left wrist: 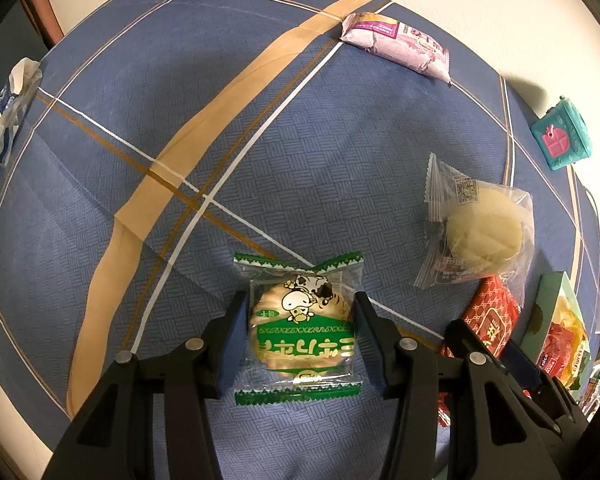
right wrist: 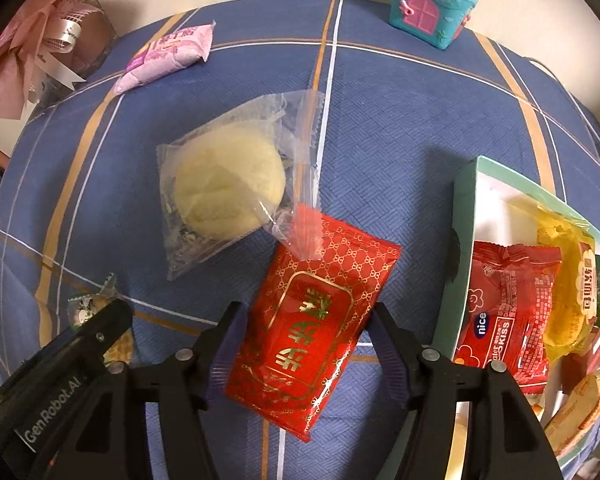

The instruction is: Organize snacks

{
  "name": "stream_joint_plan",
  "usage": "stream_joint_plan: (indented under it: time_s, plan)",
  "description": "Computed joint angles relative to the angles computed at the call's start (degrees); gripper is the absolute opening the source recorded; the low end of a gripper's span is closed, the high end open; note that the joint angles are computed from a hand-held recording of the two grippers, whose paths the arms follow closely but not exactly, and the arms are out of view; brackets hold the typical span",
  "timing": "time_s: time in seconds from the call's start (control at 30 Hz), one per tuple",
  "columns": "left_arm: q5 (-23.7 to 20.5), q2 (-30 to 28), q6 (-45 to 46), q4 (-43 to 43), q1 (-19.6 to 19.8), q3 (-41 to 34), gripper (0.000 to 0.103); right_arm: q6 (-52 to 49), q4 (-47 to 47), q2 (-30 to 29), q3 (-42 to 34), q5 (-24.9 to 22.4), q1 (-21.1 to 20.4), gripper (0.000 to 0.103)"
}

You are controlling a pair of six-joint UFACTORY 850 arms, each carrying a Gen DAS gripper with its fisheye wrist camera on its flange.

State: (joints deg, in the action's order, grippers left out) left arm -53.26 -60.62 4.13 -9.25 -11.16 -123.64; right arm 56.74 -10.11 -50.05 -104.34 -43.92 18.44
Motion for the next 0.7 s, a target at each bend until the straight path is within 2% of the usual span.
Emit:
stream_joint_plan:
  time_s: [0.4,0.53,0.57,0.7]
  plan:
    - [-0.91,-0.87,1.33,-1.51,0.92,-1.34,0.053,-2.94,2.24,0.42,0.93,1.21,-0.89,0.072]
    - [-1.71,-1.43,2.08,-2.96,1.66,-2.26,0.053,-4.87,3.69,0.56,1.17,1.47,-1.21,0.077]
    - [-1.82,-1.50,2.20,-3.09,1.76,-2.38,0.053,-5.69,4.12,0.44,0.97,1.24,-1.25,0.082]
    - [-1.55,-1.41,2.62,-2.39,1.78,-2.17,0.053,-5.72,3.38,-0.10,0.42,0.82,-0.91,0.083]
